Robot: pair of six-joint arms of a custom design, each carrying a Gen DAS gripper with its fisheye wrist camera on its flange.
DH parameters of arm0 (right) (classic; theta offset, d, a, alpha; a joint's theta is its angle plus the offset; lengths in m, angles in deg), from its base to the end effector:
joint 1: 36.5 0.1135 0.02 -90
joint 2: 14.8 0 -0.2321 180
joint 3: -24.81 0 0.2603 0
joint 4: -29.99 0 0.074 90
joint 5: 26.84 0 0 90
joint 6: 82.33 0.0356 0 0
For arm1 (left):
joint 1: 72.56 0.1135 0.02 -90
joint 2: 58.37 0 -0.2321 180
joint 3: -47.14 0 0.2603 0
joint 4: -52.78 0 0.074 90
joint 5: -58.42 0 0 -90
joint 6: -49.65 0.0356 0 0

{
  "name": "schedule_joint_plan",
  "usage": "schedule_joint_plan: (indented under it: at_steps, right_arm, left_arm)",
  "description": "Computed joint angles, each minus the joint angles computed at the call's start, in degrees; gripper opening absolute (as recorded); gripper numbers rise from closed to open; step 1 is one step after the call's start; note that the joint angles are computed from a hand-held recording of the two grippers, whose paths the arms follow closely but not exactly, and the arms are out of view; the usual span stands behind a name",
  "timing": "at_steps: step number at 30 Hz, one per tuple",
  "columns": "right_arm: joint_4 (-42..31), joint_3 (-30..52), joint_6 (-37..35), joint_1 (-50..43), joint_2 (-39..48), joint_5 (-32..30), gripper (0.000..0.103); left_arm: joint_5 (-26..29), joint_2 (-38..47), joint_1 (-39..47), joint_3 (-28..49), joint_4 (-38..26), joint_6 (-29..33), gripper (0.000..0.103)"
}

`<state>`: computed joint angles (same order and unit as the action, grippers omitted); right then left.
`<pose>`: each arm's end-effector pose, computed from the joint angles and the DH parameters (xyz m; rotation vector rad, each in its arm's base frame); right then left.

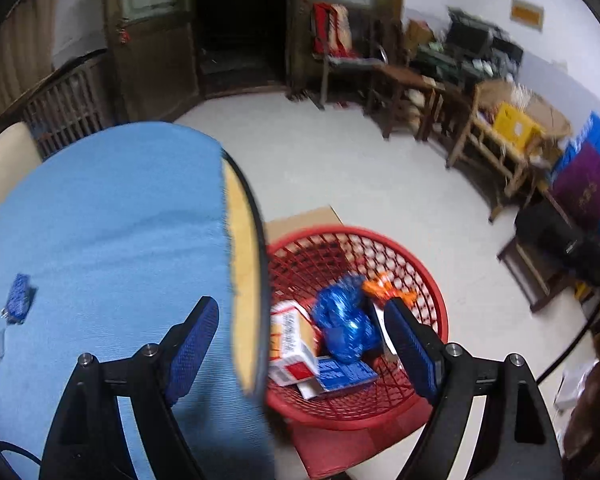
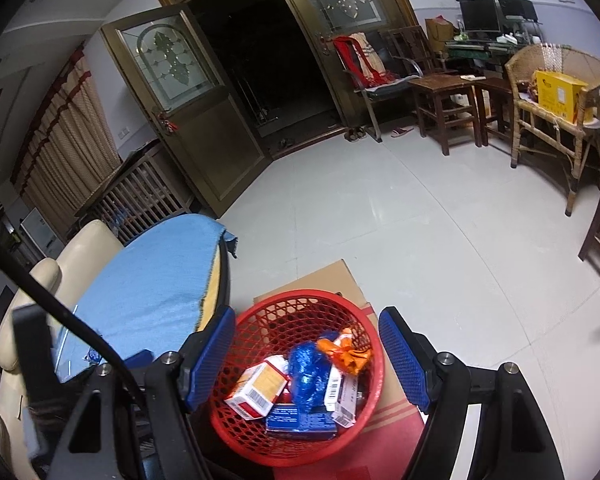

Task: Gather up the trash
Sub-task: 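Open the left tool to drop the red-white medicine box into the wastebasket, then grasp the blue toothpaste packet with the right tool while the left tool grasps the clear plastic tray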

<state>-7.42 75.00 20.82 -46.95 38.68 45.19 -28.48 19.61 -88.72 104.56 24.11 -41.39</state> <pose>0.2218 -0.0297 0.2148 0.3019 2.2478 0.3820 0.2750 -0.0817 0.1661 0.3451 2.4139 -0.2007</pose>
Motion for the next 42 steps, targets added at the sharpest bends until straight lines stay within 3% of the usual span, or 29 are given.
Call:
schedule_joint_plan:
  at_steps: [7,12,17,22,26,30,31,33,42]
  right_arm:
    - [-0.53,0.58,2.56,7.34,-1.15,3.22,0.078]
    - [-0.39,1.12,3.63,16.62,0.6,6.7,0.078]
    - [1.34,2.63,6.2,28.45,5.96,11.67,0.078]
    - [3.71,7.8,7.5,41.16,16.85,16.36,0.078]
    - [4.43,13.96,6.76,48.36,27.06,18.02,0.081]
    - [3.27,23.12,5.68,54.12,38.61,20.51,0.098]
    - [2.79,25.39,5.46,55.06,40.83,21.01,0.103]
    - [1.95,30.36,4.77,56.73,45.92,21.61,0.103]
    - [-2.96,48.94,3.8,59.69,62.98,21.76,0.103]
  left_arm:
    - [6.63,-12.79,16.31,-6.4,-1.51,1.23,0.085]
    - [11.98,-15.98,32.55,-10.31,-1.84,5.22,0.085]
    - [17.36,-9.54,50.33,-10.71,-0.75,11.08,0.085]
    - [17.1,0.99,62.41,-7.73,2.56,16.53,0.085]
    - [11.63,8.19,65.49,-5.16,7.12,20.0,0.086]
    - [8.57,16.99,67.07,-1.0,9.93,22.49,0.087]
    - [9.64,18.85,68.05,-0.14,10.22,22.56,0.096]
    - [11.16,21.44,69.88,1.42,10.59,21.65,0.103]
    - [12.77,23.37,70.64,2.96,12.06,22.8,0.103]
